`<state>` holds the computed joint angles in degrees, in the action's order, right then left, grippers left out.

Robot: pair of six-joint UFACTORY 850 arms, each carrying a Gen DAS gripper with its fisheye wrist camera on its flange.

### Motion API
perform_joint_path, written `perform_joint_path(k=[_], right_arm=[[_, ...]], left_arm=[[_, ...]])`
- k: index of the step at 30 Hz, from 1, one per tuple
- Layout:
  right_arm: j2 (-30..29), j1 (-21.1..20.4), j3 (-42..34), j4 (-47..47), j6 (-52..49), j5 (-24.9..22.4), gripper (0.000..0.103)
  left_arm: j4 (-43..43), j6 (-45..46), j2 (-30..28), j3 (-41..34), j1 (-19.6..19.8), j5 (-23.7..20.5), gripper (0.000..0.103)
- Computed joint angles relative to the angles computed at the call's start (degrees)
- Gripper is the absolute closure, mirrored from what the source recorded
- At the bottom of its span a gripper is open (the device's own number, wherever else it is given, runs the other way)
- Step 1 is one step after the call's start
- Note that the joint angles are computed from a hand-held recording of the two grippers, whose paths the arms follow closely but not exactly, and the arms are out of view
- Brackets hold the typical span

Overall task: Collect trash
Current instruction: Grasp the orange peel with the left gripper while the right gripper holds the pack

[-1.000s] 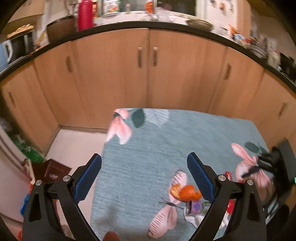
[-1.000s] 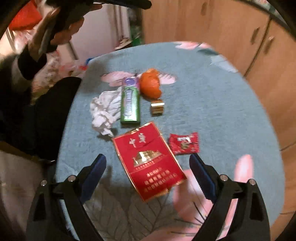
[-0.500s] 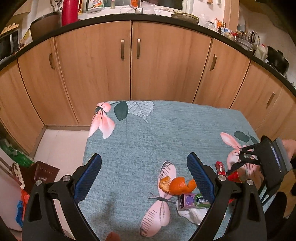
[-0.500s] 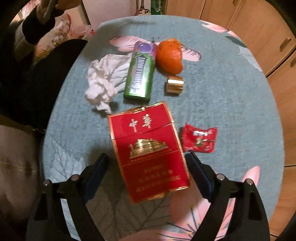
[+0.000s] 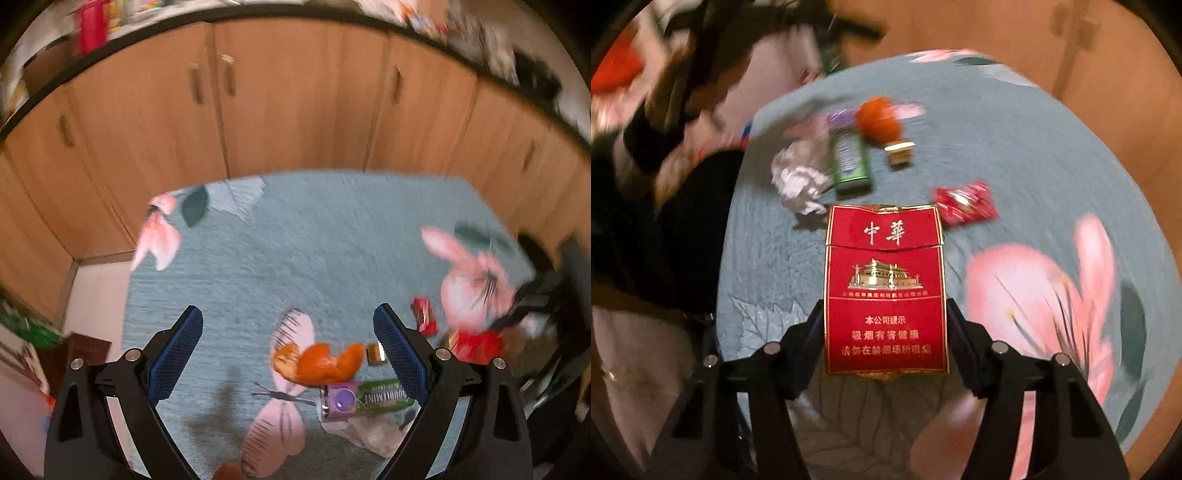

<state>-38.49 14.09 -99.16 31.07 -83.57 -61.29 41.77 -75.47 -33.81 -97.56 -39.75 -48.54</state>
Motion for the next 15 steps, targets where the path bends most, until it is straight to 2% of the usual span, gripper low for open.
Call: perform_joint_path(k=[3, 4, 5, 6, 8, 15], right_arm=[[1.1, -3.1, 1.2, 4.5, 1.1, -0.3, 0.041], [1.8, -3.8, 2.1, 5.5, 1.1, -0.1, 0.041], [2.1, -4.6, 2.6, 6.6, 1.2, -0.2, 0.041], [2.3, -5.6, 2.8, 7.7, 1.3, -0.5, 0.041], [3.1, -6.2, 3.7, 8.9, 1.7, -0.2, 0.041], [3.2, -7.3, 4.0, 13.6, 2.8, 0.0, 0.041]], left_arm=[[-3.3, 8.8, -4.9, -5.1, -0.4, -3.6, 0.014], [-4.3, 10.0, -5.6, -5.5, -0.3, -3.8, 0.02], [-5.9, 11.3, -6.4, -6.1, 0.0, -4.2, 0.03], [-8.0, 12.5, -6.8, -6.0, 0.3, -3.6, 0.032], [-9.4, 13.0, -6.1, -4.6, 0.6, -1.1, 0.031], [-16.4, 17.9, -8.2, -7.9, 1.1, -3.0, 0.035]])
